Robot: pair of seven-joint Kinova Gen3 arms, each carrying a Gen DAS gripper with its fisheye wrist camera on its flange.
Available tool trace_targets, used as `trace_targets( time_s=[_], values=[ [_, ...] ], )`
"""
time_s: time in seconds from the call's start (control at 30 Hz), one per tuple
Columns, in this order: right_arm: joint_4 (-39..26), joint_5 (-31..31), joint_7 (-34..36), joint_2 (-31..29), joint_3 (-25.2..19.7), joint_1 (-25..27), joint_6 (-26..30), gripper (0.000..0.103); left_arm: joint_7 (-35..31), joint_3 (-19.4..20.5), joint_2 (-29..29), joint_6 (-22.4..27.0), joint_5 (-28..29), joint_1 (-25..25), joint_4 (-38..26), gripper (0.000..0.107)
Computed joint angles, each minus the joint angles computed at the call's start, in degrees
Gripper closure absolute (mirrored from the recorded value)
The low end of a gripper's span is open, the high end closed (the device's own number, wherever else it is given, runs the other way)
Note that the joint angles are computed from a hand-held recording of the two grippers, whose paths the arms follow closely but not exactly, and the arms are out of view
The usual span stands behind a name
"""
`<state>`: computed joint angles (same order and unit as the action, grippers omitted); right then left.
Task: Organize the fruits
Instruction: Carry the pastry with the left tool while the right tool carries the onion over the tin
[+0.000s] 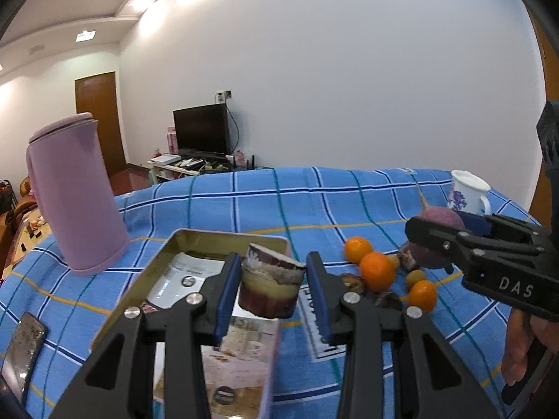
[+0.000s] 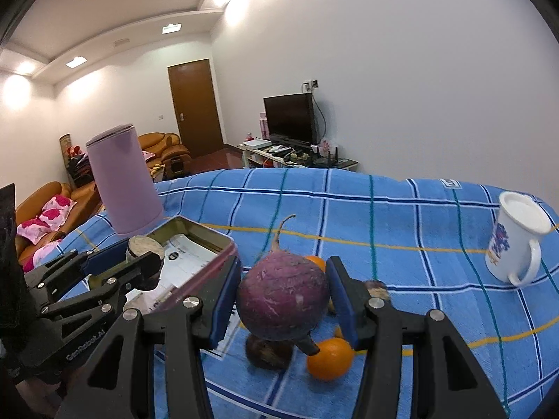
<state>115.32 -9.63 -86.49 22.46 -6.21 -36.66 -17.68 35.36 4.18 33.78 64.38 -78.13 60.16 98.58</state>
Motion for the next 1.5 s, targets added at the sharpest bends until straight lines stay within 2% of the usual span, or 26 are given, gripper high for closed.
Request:
trace_targets(
  time_s=[0.7, 1.17, 1.5],
  values=[
    [-6.7, 0.9, 1.0, 3.3, 0.3, -3.6, 4.1, 0.051, 0.8, 1.3, -3.2, 0.0, 0.8, -4.0, 5.4, 0.068],
    [-9.9, 1.9, 0.2, 5.5, -0.1, -4.9, 4.7, 0.051, 1.4, 1.7, -5.2, 0.9, 0.3, -7.0, 8.2, 0.068],
    [-13.4, 3.0, -0.7, 8.3, -0.6, -6.0, 5.4, 0.051, 3.4, 1.7, -5.8, -3.3, 0.4, -11.2, 10.7, 0.068]
  ],
)
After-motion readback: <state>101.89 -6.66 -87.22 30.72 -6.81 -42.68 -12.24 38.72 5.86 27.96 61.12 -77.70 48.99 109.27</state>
